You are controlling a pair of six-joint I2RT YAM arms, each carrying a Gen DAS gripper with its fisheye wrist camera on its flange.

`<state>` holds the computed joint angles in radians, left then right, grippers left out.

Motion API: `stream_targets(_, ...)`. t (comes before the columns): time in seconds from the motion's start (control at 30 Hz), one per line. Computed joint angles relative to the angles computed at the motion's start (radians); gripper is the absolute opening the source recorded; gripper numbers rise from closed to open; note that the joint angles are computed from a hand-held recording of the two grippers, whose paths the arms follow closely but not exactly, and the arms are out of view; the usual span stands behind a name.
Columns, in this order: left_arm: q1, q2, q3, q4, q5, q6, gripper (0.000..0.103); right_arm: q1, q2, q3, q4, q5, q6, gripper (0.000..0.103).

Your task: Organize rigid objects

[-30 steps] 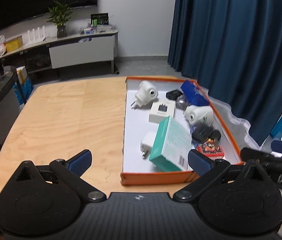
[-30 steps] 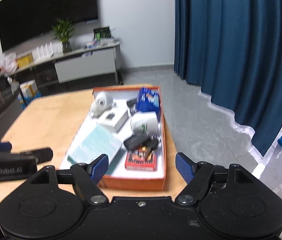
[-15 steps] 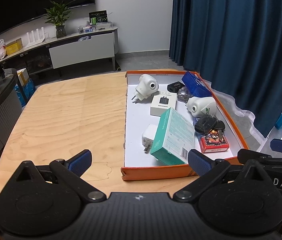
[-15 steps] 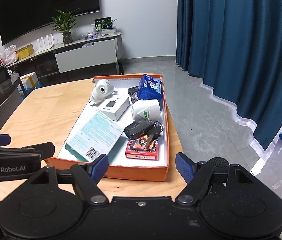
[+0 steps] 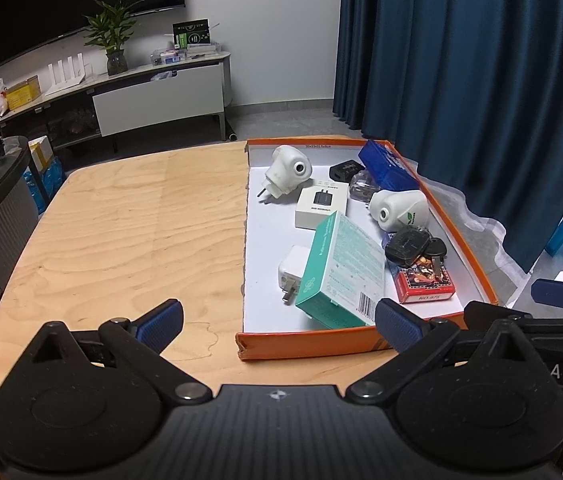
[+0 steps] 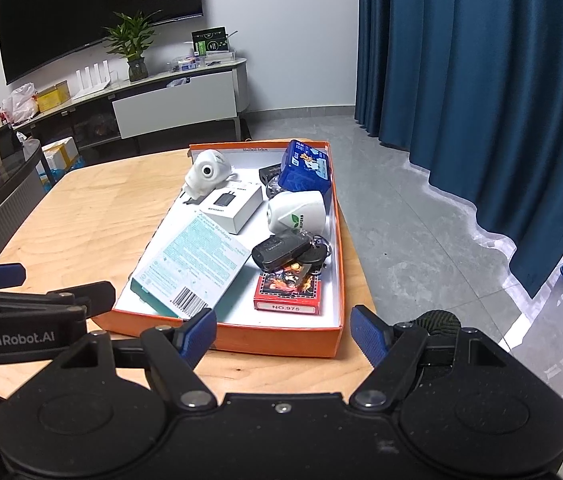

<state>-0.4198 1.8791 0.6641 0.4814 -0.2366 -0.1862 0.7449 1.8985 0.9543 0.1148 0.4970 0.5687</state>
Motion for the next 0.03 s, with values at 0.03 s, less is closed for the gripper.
stream_targets(0.03,0.002,0.001,0.003,-0.003,0.008,0.003,0.103,0.0,0.002,0.002,-0.001,-0.001,0.001,0.087)
